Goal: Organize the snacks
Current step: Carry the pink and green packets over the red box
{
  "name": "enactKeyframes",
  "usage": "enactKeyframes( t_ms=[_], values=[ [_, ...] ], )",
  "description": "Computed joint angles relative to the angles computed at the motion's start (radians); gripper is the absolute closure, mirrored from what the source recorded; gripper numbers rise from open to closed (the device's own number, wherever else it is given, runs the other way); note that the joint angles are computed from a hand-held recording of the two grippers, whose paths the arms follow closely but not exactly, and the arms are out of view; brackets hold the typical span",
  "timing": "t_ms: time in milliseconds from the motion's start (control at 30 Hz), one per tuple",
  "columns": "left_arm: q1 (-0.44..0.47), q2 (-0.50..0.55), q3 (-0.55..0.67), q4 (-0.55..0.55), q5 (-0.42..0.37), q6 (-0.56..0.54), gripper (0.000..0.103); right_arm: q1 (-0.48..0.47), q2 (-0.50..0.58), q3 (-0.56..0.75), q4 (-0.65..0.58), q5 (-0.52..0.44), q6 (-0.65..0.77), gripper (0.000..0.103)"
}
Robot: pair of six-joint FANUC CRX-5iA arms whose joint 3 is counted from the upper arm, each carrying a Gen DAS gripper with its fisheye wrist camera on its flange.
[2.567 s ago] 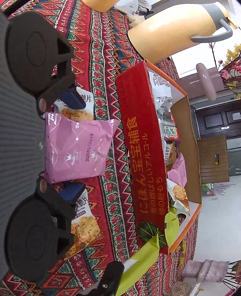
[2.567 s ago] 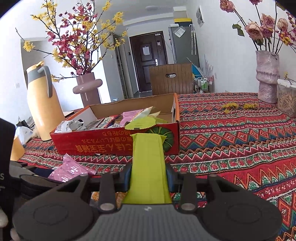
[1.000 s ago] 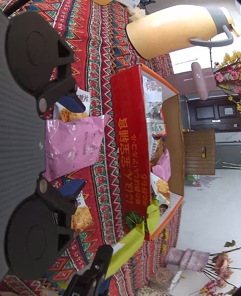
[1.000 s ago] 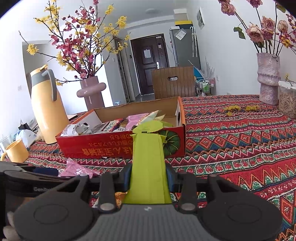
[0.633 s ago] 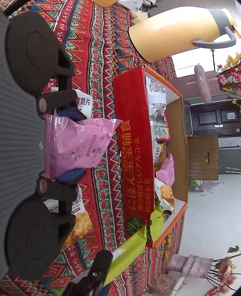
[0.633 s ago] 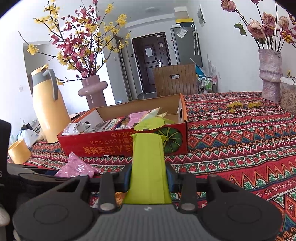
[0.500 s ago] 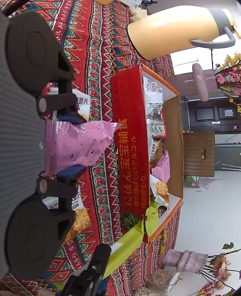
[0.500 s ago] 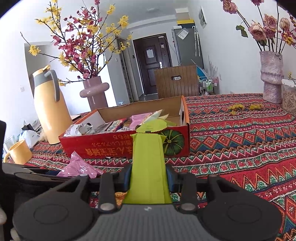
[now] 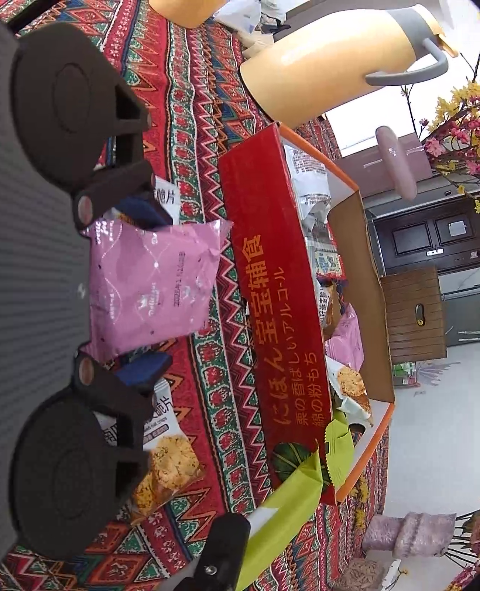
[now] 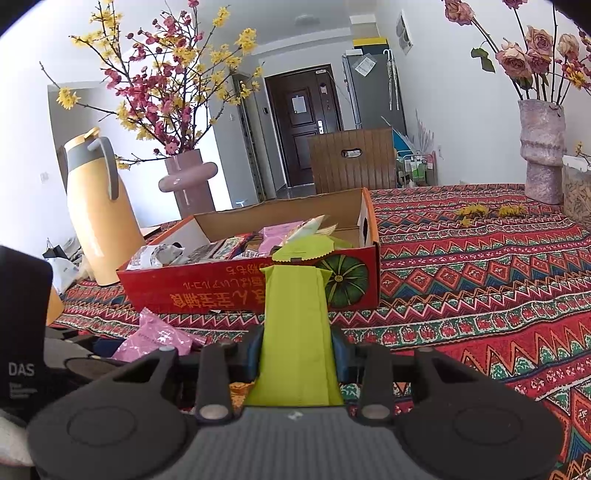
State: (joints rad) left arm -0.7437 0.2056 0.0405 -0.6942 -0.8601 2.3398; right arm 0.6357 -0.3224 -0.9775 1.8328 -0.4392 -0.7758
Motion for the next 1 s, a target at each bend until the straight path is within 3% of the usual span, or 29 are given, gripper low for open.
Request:
enactKeyframes(
  t_ms=[100, 267, 500, 1000],
  values=[
    [0.01, -0.011, -0.012, 0.013, 0.014, -0.013, 0.039, -0.004, -0.003, -0.002, 0.009, 0.003, -0.007, 0.066],
    [0.054, -0.069, -0.085, 0.086, 0.122, -0.051, 0.04, -0.01, -0.005, -0.001, 0.03, 0.006, -0.019, 0.066],
    [0.078, -0.147, -0.144, 0.108, 0.218, -0.066, 0.04, -0.013, -0.017, 0.001, 0.068, -0.007, -0.038, 0.066],
    [0.138, -0.141, -0.032, 0.066, 0.319, -0.035, 0.04, -0.159, 0.089, 0.165, 0.304, 0.036, -0.128, 0.066]
  ],
)
